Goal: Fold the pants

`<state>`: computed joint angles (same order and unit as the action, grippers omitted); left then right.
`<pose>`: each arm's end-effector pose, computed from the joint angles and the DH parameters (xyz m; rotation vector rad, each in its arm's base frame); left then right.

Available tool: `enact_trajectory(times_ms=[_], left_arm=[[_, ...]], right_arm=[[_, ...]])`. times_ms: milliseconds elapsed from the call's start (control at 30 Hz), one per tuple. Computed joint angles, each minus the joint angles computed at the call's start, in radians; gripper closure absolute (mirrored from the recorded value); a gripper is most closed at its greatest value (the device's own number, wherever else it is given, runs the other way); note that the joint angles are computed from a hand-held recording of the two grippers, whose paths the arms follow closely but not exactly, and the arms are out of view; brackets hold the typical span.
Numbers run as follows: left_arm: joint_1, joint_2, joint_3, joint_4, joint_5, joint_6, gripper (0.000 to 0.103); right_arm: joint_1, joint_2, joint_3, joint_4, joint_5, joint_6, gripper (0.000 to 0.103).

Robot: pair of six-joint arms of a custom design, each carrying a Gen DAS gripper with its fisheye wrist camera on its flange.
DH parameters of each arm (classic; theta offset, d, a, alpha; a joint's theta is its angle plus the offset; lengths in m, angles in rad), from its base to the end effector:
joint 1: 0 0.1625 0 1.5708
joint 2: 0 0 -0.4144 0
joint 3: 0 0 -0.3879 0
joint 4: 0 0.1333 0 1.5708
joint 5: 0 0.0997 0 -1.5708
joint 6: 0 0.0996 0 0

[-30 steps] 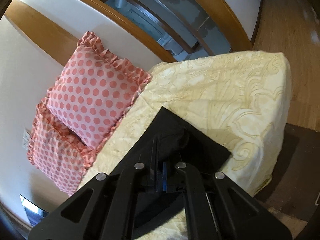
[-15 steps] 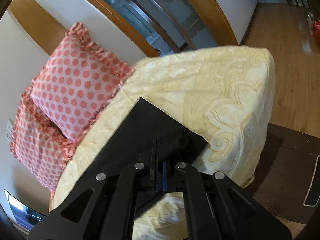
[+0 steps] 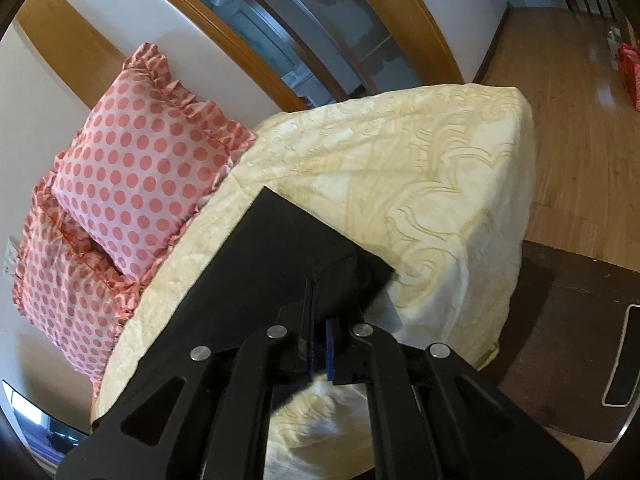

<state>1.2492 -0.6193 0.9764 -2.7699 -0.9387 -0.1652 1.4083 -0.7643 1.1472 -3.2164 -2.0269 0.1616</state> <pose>-0.0792 -0.8455 0.2883 -0.1662 2.4696 -1.2573 -0.0370 -0.7787 0.3722 -0.7295 -2.1288 1.6220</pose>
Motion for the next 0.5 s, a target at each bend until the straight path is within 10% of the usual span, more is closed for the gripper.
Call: enact_trajectory(times_ms=[133, 167, 267, 367, 500], left_arm=[[0.007, -0.026, 0.031, -0.030, -0.006, 0.003, 0.071], [0.003, -0.028, 0.039, -0.057, 0.026, 0.011, 0.064], [-0.008, -0.033, 0.070, -0.196, 0.159, 0.053, 0.052], [-0.007, -0.038, 0.074, -0.248, 0.169, 0.074, 0.048], [-0.016, 0.004, 0.018, -0.289, 0.114, 0.208, 0.031]], right_arm=[[0.026, -0.001, -0.009, 0.003, -0.111, 0.009, 0.083], [0.041, 0.016, -0.037, 0.007, -0.184, -0.005, 0.064], [0.091, 0.110, -0.174, -0.087, -0.374, -0.190, 0.052], [0.111, 0.136, -0.226, -0.059, -0.219, -0.317, 0.052], [0.158, 0.257, -0.461, 0.287, 0.081, -0.516, 0.052]])
